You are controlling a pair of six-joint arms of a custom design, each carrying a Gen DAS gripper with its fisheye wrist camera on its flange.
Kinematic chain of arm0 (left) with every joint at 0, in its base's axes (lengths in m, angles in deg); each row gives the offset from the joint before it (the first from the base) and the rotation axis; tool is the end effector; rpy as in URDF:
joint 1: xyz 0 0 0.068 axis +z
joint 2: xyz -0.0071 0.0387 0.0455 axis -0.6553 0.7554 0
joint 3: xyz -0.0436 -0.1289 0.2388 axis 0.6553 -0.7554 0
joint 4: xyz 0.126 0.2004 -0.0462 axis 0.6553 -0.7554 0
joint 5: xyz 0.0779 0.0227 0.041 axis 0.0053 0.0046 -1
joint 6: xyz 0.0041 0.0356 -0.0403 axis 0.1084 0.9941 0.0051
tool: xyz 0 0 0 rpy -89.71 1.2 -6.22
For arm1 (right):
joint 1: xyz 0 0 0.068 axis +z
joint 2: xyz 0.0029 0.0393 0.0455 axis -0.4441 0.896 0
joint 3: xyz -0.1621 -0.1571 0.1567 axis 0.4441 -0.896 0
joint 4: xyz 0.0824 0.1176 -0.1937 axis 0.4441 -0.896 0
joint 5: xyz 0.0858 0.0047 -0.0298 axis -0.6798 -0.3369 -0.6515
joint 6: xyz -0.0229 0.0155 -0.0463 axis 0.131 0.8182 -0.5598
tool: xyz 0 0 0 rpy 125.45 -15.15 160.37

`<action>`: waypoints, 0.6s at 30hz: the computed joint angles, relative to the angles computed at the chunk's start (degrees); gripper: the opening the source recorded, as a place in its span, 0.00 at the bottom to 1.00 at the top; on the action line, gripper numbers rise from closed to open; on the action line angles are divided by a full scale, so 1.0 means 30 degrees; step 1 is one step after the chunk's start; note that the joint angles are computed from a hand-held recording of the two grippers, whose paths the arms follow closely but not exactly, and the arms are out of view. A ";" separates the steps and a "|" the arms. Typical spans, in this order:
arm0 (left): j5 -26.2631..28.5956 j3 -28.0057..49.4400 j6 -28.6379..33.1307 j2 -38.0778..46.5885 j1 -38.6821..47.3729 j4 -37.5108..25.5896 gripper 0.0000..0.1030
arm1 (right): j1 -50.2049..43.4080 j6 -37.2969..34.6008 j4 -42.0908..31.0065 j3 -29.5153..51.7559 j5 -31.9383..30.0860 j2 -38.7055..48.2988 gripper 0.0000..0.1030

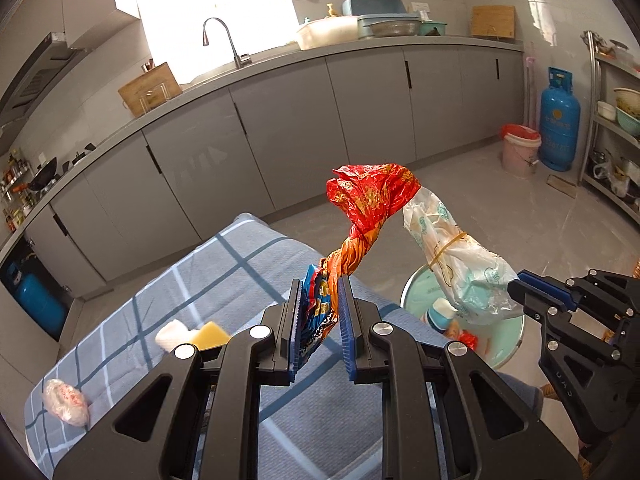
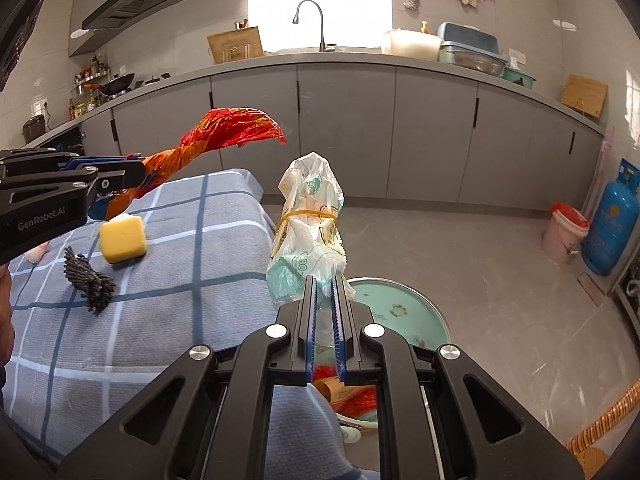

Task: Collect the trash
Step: 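Carry the wrapper and white bag over the green basin and open both grippers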

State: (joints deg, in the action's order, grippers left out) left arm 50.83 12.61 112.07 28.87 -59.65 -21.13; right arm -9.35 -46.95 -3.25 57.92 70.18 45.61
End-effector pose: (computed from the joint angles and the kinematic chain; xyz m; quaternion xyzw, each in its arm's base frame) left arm 0.3055 -0.1087 0.2058 0.3508 0.8215 -0.0435 0.4474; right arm 0.2215 0.0505 0.1461 0.1486 0.8741 -0.0637 0.4580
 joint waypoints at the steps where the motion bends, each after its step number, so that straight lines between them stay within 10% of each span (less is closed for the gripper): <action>1: -0.0075 0.0136 -0.0101 0.0320 -0.0212 0.0020 0.18 | -0.0470 -0.0094 0.0195 -0.0179 -0.0266 0.0033 0.09; 18: -0.1392 0.2759 -0.0839 0.4800 -0.3176 0.0082 0.18 | -0.5621 -0.1450 0.4115 -0.1620 -0.3578 0.3047 0.08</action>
State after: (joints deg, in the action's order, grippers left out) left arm 46.66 20.89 109.56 43.27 -69.18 -20.89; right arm -26.21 -51.30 9.09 53.06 59.45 54.75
